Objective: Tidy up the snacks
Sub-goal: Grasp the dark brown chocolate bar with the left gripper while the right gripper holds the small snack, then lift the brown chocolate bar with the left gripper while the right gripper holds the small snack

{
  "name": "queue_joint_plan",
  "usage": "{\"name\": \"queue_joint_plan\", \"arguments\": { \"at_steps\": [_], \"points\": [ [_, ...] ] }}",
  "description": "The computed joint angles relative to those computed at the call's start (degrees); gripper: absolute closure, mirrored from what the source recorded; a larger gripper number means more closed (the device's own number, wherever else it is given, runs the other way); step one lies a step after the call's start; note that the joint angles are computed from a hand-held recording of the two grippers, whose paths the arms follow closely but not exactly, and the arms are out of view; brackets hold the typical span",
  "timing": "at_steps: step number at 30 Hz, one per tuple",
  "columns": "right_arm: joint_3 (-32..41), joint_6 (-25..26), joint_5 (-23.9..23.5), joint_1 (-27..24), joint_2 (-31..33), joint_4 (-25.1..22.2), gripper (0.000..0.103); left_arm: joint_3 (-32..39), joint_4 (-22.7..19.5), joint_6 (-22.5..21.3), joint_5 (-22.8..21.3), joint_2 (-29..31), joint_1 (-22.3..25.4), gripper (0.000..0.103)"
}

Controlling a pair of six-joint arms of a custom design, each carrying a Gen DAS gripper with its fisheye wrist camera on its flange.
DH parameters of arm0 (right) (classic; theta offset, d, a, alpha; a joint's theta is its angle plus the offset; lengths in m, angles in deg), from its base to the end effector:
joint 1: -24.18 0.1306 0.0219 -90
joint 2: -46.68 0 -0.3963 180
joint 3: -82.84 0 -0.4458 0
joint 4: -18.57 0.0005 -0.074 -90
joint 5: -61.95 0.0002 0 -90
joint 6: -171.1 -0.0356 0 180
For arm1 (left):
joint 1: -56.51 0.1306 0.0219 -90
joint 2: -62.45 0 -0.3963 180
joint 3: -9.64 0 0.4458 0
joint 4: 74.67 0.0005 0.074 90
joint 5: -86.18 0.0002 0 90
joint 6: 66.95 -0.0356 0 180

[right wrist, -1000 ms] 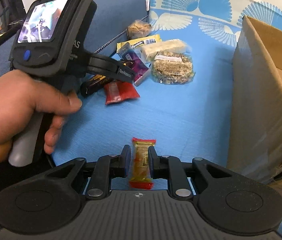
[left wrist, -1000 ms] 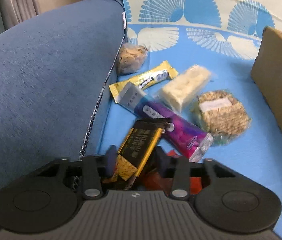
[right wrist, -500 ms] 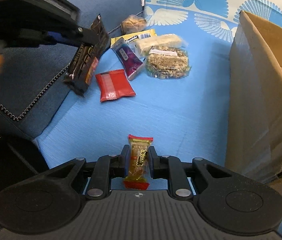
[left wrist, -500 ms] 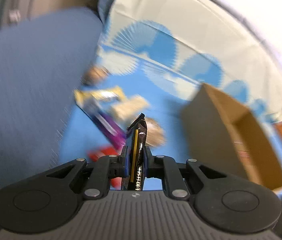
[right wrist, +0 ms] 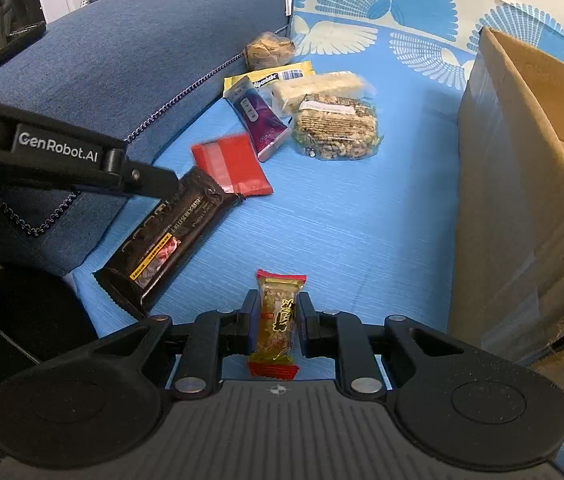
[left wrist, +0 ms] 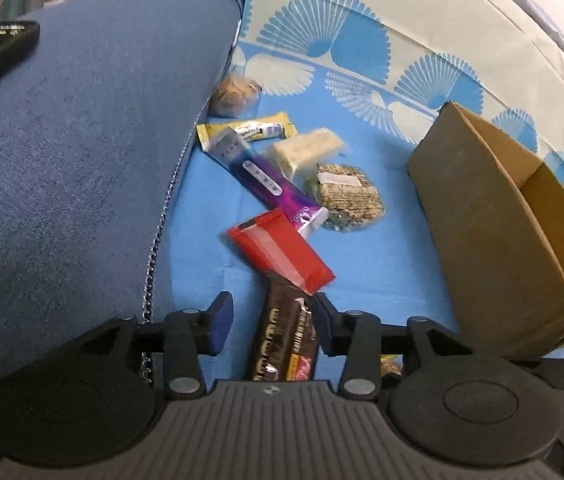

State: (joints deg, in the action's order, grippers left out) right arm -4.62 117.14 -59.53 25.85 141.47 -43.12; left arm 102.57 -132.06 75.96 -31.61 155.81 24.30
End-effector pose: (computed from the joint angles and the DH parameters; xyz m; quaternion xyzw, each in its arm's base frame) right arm 0.5454 0.0340 0.4142 -0.3609 0.8676 0.1884 0.2854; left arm 0.4713 -0.2779 0.4335 -0.2330 0.9056 -0.0120 0.3542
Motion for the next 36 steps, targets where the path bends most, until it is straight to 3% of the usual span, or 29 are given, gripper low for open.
{"name": "queue_joint_plan", "arguments": {
  "at_steps": [3, 8, 11, 21, 25, 29, 32, 36],
  "points": [
    [0.0, 0.1, 0.1, 0.1, 0.0, -0.1, 0.083, 0.9, -1.4, -1.0, 2.8, 0.8, 0.6, 0.046],
    [0.3, 0.6, 0.1, 0.2, 0.2, -0.7, 0.074, 2.5, -3.9, -3.2, 7.9, 3.0, 1.4, 0.044],
    [0.2, 1.0, 0.3, 0.3, 0.0, -0.7, 0.066, 3.4, -5.0, -5.1, 8.6, 4.0, 1.1, 0.043],
    [-0.4, 2.1, 1.9, 0.7, -0.1, -0.4, 0.066, 4.3, -5.9, -6.7, 11.5, 5.4, 1.5, 0.041],
    [-0.7, 3.2, 2.5, 0.8, -0.3, -0.4, 0.08, 4.8, -6.6, -7.1, 12.1, 5.9, 1.6, 0.041],
    [-1.3, 3.5, 1.6, 0.6, -1.0, 0.8, 0.084, 5.4, -7.3, -7.8, 11.4, 6.4, 1.3, 0.043],
    [-1.7, 2.4, 0.9, 0.4, -1.6, 2.6, 0.089, 5.5, -7.5, -8.0, 10.9, 6.5, 1.1, 0.06],
    [-1.1, 1.3, 0.9, 0.3, -1.0, 2.2, 0.088, 4.9, -6.6, -8.0, 9.1, 5.9, 0.8, 0.061]
  ]
}}
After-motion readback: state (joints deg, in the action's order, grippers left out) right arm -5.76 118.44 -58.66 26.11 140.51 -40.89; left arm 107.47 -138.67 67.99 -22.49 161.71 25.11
